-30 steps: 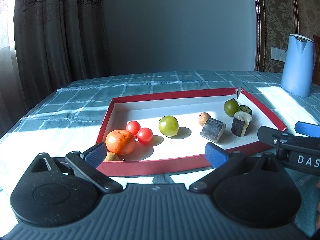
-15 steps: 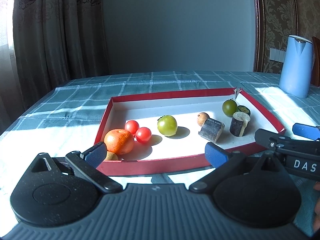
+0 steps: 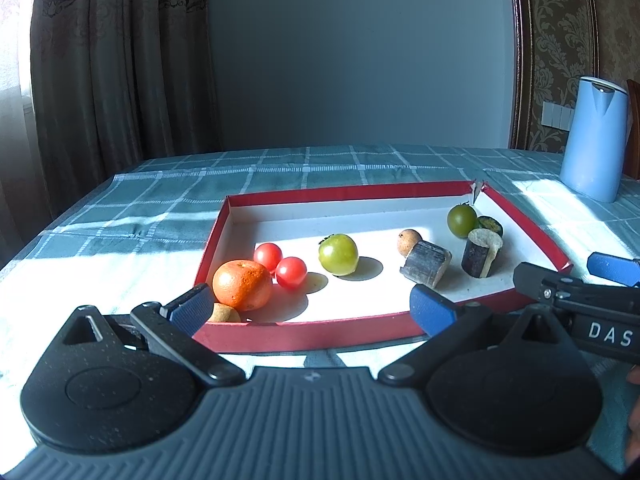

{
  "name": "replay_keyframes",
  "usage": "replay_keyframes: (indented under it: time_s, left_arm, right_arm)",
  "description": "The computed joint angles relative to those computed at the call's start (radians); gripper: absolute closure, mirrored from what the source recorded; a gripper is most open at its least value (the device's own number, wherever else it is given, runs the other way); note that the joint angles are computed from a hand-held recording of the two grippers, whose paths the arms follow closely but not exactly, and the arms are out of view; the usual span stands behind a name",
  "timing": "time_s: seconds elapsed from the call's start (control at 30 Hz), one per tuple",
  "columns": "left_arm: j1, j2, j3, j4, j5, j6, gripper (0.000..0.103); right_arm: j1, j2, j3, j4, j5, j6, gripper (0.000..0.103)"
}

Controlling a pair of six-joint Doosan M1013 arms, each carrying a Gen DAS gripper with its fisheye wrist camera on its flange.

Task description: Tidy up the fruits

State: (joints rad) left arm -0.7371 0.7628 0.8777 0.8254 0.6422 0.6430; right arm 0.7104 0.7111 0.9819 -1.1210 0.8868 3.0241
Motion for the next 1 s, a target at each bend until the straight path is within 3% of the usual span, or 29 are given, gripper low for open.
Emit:
replay_keyframes:
  time_s: [0.33, 0.47, 0.6, 1.0]
  left_arm:
    - [-0.004, -0.019, 0.037, 0.049, -0.025, -0.045, 0.000]
    - [-0.011, -0.015, 0.035, 0.099, -0.003, -0.071, 0.000]
    - [-0.006, -0.015, 0.030, 0.050, -0.009, -0.045, 0.000]
    - [-0.007, -0.015, 0.030, 0.060, -0.004, -0.040, 0.000]
  right_arm:
    - [0.000, 0.000, 0.000, 0.011, -0.004, -0.012, 0.013]
    - [0.000, 0.000, 0.000, 0.008, -0.004, -0.014, 0.013]
    - [0.000, 0.000, 0.000, 0.011, -0.004, -0.016, 0.013]
    - [0.000, 0.002, -0.003, 0.011, -0.004, -0.021, 0.013]
